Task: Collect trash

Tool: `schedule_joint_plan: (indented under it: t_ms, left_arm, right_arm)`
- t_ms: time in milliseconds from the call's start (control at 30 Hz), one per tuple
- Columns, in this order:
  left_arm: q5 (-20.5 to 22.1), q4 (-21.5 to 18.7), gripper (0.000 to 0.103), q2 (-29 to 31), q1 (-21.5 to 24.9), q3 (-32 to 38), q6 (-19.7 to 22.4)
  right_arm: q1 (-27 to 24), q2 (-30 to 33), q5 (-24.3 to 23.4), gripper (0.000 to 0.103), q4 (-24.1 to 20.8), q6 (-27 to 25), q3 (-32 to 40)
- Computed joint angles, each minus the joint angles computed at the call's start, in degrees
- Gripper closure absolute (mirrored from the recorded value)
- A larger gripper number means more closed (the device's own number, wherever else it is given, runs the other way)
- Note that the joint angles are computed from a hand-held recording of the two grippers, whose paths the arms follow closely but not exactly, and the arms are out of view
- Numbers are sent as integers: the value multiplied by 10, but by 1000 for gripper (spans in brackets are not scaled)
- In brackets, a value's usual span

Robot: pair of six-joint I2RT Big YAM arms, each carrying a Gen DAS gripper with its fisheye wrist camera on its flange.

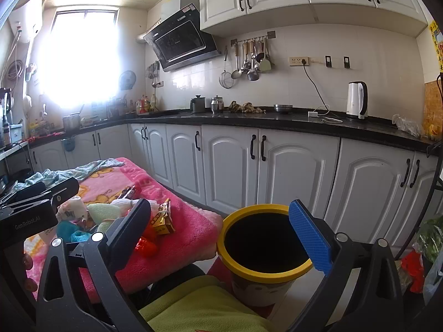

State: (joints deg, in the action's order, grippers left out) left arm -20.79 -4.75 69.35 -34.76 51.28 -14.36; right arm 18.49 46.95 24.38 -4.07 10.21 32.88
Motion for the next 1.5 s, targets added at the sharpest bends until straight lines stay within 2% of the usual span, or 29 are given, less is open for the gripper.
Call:
schedule_joint_plan:
  t_ms: [67,1300,1500]
  left_arm:
    - [13,-4,11,-12,10,-7,6]
    - [6,-3,11,-9,1,-5,-1]
    - [41,-21,11,-28,37,-12,-11]
  right_arm:
    - [0,0,0,6,-1,0,0]
    - [4,3,5,6,4,-2,0]
    - [-3,3,-24,6,-13,-10,11]
